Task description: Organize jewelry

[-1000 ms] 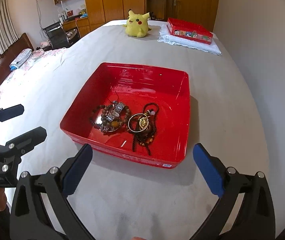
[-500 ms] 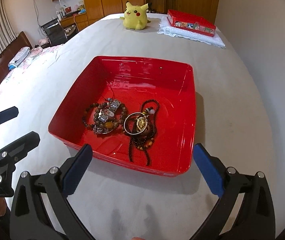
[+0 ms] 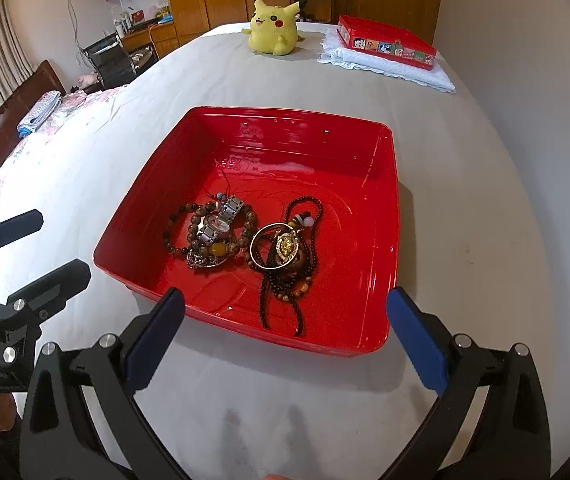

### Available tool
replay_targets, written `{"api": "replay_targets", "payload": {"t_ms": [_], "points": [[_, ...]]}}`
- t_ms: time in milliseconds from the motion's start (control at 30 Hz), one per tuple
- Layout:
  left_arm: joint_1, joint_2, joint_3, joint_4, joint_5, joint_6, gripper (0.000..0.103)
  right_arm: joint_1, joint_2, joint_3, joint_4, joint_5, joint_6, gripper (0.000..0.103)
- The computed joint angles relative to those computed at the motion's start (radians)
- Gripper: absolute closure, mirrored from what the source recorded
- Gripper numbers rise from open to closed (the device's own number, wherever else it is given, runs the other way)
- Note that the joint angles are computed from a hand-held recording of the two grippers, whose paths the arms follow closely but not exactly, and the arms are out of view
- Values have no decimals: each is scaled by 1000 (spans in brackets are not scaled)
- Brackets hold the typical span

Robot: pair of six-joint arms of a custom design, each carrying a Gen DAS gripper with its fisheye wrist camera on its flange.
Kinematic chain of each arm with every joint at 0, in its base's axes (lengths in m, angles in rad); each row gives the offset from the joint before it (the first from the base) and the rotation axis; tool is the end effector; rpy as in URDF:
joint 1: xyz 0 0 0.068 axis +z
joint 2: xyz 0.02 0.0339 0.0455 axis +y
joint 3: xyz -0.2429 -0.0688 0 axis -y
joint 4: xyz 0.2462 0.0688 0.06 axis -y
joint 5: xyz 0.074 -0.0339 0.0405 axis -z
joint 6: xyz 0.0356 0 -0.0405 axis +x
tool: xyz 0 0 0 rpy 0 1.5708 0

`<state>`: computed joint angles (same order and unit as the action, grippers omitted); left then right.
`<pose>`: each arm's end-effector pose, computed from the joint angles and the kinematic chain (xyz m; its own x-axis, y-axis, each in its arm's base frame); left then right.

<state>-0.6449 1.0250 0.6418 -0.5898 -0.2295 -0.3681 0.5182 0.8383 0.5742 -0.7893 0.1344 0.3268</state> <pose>0.1694 -0.1173 0.1949 -0.7901 0.1559 -0.5928 0.2130 0.9767 -0.0271 0.1457 0.0776 0.1928 -0.8541 -0.1208 -0.5058 -0.1680 0.9846 0.0485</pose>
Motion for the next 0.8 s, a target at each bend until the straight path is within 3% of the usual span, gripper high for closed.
{"api": "replay_targets", "payload": {"t_ms": [800], "points": [[-15,19,8,8,-19,-5,4,-12,-13,-11,-2,-8,1,3]]}}
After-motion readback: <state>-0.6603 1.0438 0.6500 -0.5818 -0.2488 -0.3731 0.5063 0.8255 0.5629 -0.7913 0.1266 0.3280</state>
